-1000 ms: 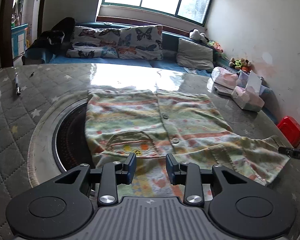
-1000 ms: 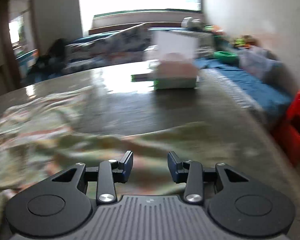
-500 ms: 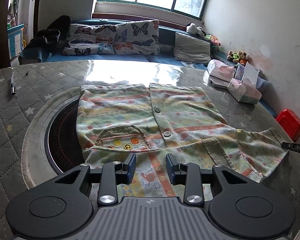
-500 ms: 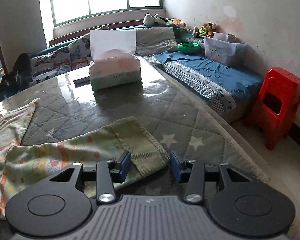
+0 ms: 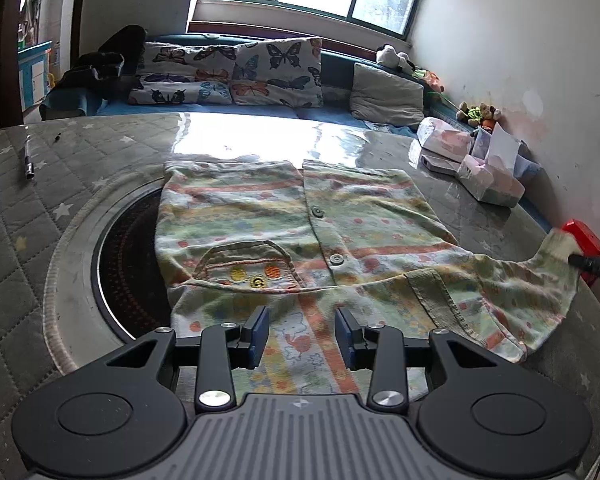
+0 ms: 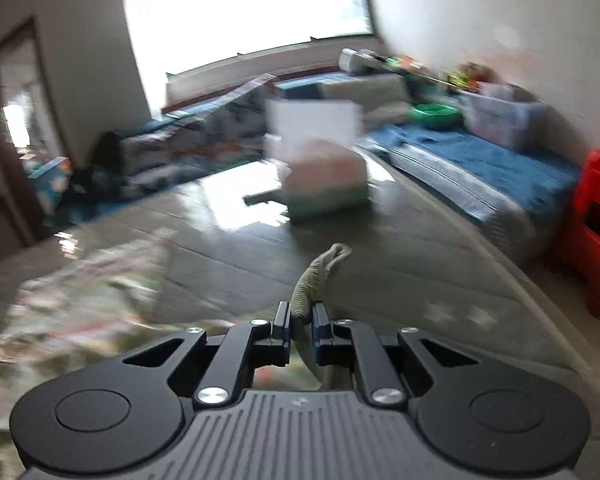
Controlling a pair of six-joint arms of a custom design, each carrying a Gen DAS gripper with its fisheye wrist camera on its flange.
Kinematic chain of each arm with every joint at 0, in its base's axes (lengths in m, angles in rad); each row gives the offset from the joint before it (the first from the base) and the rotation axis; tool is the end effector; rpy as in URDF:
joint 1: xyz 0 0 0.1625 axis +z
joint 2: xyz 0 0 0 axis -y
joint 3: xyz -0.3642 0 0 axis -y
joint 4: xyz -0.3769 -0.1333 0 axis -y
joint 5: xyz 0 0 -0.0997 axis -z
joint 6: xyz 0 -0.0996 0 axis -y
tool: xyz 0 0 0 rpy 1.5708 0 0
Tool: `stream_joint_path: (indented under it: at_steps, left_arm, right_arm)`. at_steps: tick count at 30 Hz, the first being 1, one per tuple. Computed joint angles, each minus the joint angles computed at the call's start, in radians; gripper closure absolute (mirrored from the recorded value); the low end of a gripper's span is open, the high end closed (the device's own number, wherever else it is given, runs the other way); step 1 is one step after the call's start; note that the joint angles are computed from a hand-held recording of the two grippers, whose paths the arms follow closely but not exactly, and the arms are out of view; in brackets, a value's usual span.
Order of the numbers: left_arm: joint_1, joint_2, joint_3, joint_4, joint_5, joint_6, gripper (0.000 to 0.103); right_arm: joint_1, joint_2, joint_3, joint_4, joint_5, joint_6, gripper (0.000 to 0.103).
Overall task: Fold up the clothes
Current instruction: 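Grasp the sleeve cuff with the right gripper and lift it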
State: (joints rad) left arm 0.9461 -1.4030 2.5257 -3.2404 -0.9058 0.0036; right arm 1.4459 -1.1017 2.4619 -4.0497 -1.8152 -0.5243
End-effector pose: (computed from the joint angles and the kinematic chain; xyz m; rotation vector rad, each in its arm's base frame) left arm -0.0467 -0.3978 0.1668 0.5456 2.4676 -0.9372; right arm 0.0618 -0.3846 0.1663 0.2795 -2.2614 1.2591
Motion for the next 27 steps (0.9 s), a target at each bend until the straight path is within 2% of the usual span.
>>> stream_joint_path:
  at_steps: [7,14,22,27]
  left_arm:
    - [0.014,-0.048,0.024,-0.016,0.003,-0.007,0.062]
    - [0.035,-0.12,0.057,-0.031,0.001,-0.007,0.062]
    - [0.069,-0.187,0.078,-0.042,-0.007,-0.004,0.061]
    - [0.09,-0.203,0.078,-0.049,-0.013,-0.001,0.06]
  right_arm:
    - [0.168,0.05,-0.075,0.14,0.065,-0.025,0.095]
    - [0.308,0.159,-0.195,0.295,0.07,-0.052,0.095]
    - [0.416,0.295,-0.304,0.414,0.056,-0.071,0.095]
    - [0.439,0.344,-0.331,0.46,0.053,-0.076,0.095]
